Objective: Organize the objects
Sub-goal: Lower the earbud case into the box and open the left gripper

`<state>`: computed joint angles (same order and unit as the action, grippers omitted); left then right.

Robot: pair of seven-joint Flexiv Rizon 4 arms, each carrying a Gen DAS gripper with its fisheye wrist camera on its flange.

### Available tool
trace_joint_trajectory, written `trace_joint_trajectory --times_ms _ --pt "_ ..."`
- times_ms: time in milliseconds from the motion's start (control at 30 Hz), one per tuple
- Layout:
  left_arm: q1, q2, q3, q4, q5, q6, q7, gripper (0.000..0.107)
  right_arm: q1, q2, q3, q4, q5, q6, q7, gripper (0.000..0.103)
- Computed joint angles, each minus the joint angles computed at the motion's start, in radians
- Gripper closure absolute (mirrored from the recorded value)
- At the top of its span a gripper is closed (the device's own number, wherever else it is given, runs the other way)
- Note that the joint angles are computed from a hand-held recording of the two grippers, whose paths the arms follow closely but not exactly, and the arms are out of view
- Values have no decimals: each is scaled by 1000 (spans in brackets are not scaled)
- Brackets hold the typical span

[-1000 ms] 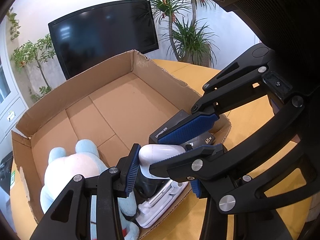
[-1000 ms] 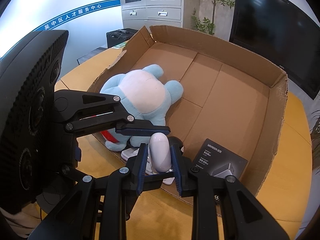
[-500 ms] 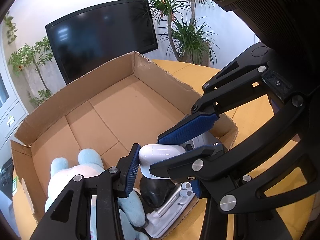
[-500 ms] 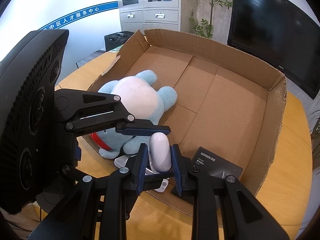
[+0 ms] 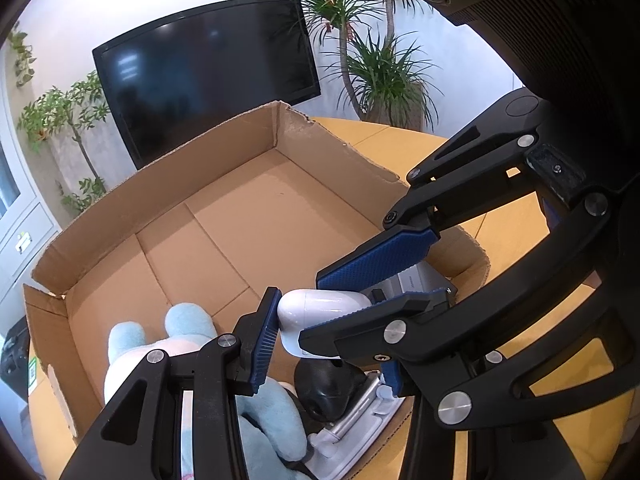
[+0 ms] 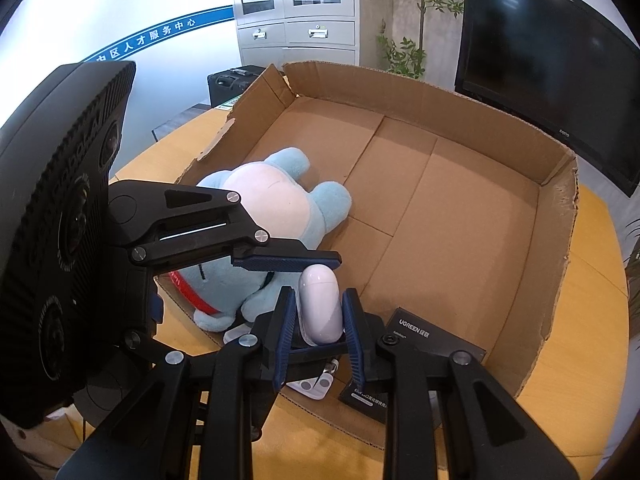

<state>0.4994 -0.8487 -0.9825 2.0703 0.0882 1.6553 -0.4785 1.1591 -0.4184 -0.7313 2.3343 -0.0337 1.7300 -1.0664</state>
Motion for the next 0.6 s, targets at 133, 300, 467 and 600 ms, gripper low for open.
trace_joint_trajectory --times_ms 133,300,467,600 --pt "-9 0 3 -16 -7 -12 6 64 -11 -2 5 -7 2 2 2 81" --pt "-16 0 6 -32 -23 -31 21 64 -37 -4 23 -18 -2 -1 4 81" --pt "-32 1 20 -49 -45 -44 35 64 -78 -8 58 -32 -14 0 7 81" --pt "-57 0 38 -72 -72 -58 41 64 -114 -11 86 -47 -27 -1 8 81"
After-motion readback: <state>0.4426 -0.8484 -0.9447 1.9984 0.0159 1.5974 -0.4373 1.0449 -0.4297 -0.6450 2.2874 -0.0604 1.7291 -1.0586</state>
